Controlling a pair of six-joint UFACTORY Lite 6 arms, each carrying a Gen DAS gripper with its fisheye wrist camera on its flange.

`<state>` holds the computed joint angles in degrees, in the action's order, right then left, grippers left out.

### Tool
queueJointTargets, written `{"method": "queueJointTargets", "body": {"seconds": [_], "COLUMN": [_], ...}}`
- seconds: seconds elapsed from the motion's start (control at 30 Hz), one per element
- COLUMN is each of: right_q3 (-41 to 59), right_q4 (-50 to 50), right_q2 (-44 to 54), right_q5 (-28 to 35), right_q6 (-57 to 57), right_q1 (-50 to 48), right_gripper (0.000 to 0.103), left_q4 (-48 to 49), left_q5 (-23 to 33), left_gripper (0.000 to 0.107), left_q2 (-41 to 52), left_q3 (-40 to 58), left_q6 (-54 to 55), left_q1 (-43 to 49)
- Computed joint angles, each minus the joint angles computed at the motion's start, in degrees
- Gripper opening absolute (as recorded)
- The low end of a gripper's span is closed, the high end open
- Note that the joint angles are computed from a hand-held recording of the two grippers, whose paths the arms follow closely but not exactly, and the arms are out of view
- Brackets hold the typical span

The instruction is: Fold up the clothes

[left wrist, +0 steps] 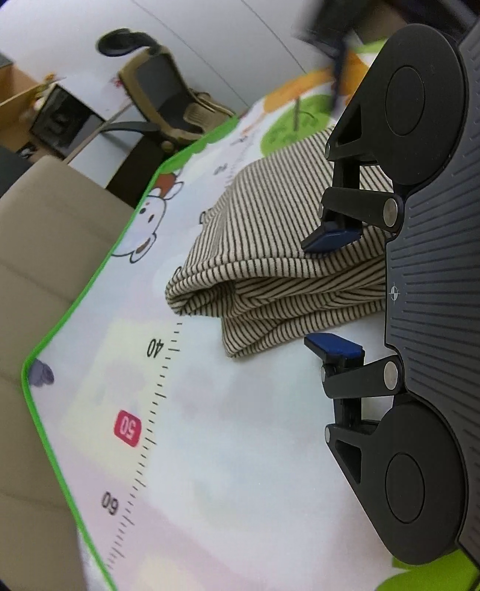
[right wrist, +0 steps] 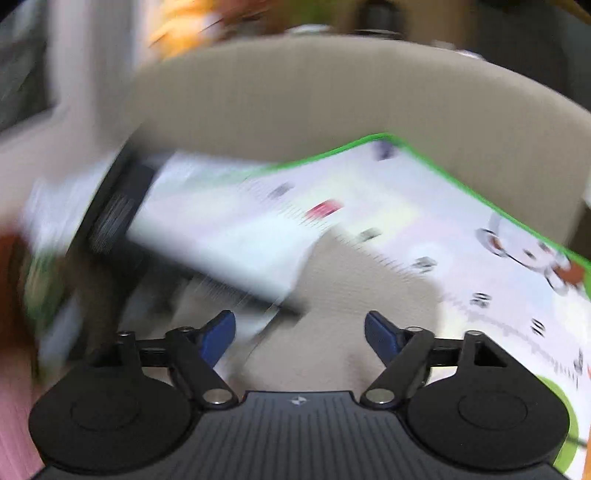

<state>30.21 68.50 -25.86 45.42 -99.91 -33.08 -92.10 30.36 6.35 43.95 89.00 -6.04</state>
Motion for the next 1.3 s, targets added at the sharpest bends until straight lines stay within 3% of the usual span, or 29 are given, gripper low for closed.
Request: {"method": "queueJointTargets", "body": {"seconds": [0.03,0.1,0.27,0.33,0.37,0.4,0.5,0.67,0.77,0.87,0.93,0.97,1.0,1.03,1.07,1.2,1.3], "right_q3": [3.78,10.27,17.77,15.89,15.72,16.16,17.34,11.55,11.53,15.97,18.53,19.47,20.65,22.08,23.56,29.19,36.01], "right_q4": [1.89,5.8,7.13,12.81,14.13,13.6,9.67,17.4,22.5,24.02,25.34,26.7,27.44,27.94,28.34,26.12,19.28], "right_q2": [4.41,12.21,31.06,32.51,32.07,31.81,29.74,22.54,24.8,32.19,36.2,37.7,38.97,40.3,41.65,46.5,54.62], "right_q5": [-1.59,-5.91,-14.76,-21.9,-22.44,-21.94,-14.4,-9.17,-7.42,-4.59,-3.68,-3.59,-2.85,-1.85,-0.85,0.69,-9.96], "right_q6": [1.91,4.27,10.4,3.49,1.23,1.37,4.67,-7.36,-12.64,-10.64,-11.17,-12.97,-14.49,-15.8,-17.02,-16.06,-9.86], "right_q1": [0.88,3.72,14.02,19.28,19.97,19.9,14.31,2.2,-3.6,-6.52,-6.5,-5.85,-5.36,-4.87,-4.39,-1.47,3.54], "right_gripper": [0.035,0.032,0.032,0.033,0.033,0.033,0.033,0.045,0.045,0.045,0.045,0.045,0.045,0.043,0.038,0.036,0.036], "left_q4": [0.14,0.3,-0.19,-0.19,-0.43,-0.7,0.5,-0.8,-3.27,-2.34,2.14,4.68,7.55,8.85,8.07,6.55,15.4], "left_q5": [-0.38,-0.8,-0.89,-1.47,-2.0,-2.53,3.03,8.54,5.96,-3.92,-8.96,-9.4,-9.5,-9.27,-10.03,-12.03,-16.6], "left_gripper": [0.053,0.054,0.055,0.055,0.056,0.057,0.058,0.056,0.071,0.075,0.072,0.062,0.035,0.026,0.024,0.022,0.023], "left_q2": [-0.05,0.05,-0.48,-0.65,-0.61,-0.55,0.26,-3.06,-2.49,4.38,11.4,13.99,16.46,17.83,17.55,12.43,12.7], "left_q3": [0.11,0.37,-0.73,-1.05,-1.17,-1.3,-0.85,0.03,4.29,13.39,21.23,24.1,26.95,28.6,28.4,22.51,21.25], "left_q6": [-0.65,-1.66,-1.24,-0.77,-0.27,0.26,-0.48,-2.49,-4.2,-7.54,-13.81,-17.15,-20.84,-22.18,-21.13,-16.8,-23.31], "left_q1": [-0.44,-1.0,-0.95,-0.97,-1.02,-1.07,2.52,7.01,4.73,-2.49,-6.4,-7.32,-8.08,-8.51,-8.86,-8.52,-8.91]}}
